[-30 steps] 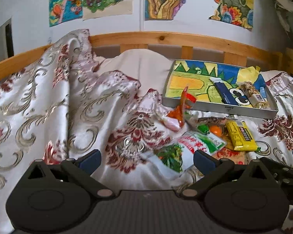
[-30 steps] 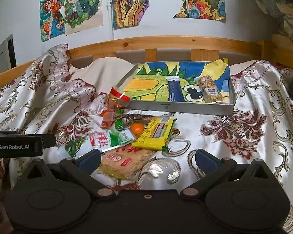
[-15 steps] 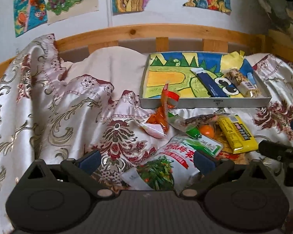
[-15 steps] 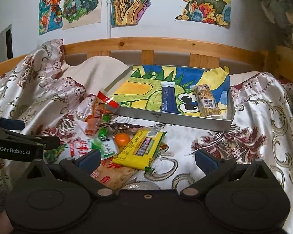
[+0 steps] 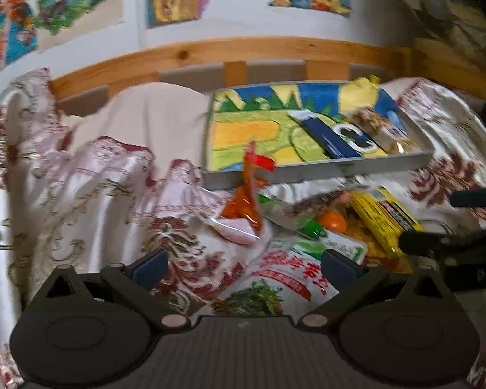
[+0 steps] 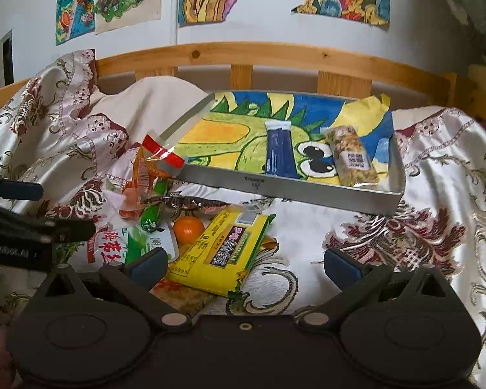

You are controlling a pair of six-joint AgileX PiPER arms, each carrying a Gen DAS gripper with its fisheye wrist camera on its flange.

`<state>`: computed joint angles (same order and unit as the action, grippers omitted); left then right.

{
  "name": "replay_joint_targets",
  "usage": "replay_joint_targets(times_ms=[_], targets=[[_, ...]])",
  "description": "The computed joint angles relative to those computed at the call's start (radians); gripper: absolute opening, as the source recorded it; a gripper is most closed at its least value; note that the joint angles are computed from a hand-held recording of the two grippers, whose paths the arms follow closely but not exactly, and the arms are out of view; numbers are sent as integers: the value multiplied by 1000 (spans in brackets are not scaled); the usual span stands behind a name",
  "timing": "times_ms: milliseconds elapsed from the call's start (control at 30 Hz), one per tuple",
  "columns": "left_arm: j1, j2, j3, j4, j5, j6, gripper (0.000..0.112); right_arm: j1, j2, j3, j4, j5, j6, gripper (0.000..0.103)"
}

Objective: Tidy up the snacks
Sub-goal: 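Grasp the seaweed bag with the left tool while the right tool grasps the yellow box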

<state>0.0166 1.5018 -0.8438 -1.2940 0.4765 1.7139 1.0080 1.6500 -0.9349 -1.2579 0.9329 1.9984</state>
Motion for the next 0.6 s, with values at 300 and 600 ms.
replay_joint_targets(times_ms=[300,600], targets=[[14,119,-131,212,153,-77,102,-78,28,-27,-46,-142,-23,93],[35,281,-348,423,357,-357,102,-131,50,-37,-43,-236,-17,90]])
